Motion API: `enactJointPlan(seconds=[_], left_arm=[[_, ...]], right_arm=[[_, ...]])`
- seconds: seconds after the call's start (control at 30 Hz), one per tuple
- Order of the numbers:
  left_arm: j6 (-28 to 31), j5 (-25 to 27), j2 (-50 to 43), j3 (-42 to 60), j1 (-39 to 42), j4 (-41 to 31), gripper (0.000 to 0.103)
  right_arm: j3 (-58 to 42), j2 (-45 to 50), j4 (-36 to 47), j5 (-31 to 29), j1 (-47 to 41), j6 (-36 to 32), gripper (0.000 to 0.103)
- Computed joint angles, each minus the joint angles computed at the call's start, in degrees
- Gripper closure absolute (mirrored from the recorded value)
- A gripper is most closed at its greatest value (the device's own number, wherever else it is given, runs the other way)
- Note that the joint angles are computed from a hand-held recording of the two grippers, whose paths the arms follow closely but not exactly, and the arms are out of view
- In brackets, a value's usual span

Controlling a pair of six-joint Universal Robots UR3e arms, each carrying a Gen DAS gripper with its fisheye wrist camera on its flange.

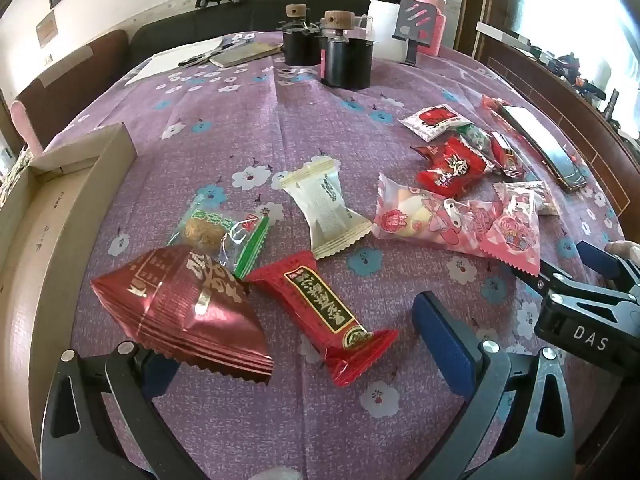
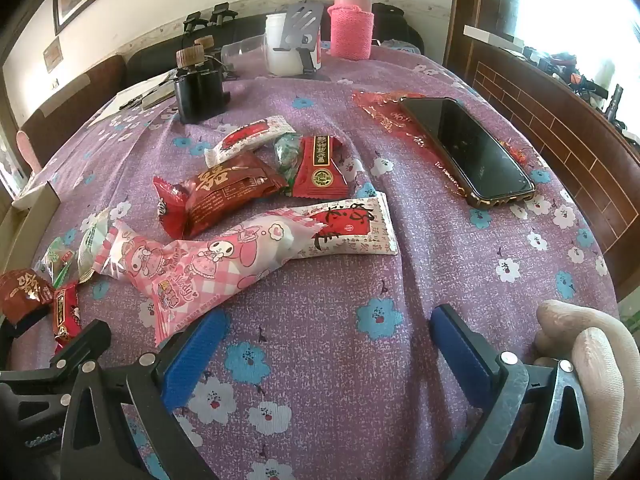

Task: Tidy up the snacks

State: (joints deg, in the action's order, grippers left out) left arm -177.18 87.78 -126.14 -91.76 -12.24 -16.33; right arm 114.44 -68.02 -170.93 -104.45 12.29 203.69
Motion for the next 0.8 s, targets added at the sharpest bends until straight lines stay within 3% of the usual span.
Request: enactJointPlan(seconds=[0.8], left_arm=[[-1.3, 1.4, 1.7, -2.2, -0.3, 0.8, 0.0]], right_arm=[[0.0, 0.0, 0.0, -0.1, 0.1, 0.0, 0.0]])
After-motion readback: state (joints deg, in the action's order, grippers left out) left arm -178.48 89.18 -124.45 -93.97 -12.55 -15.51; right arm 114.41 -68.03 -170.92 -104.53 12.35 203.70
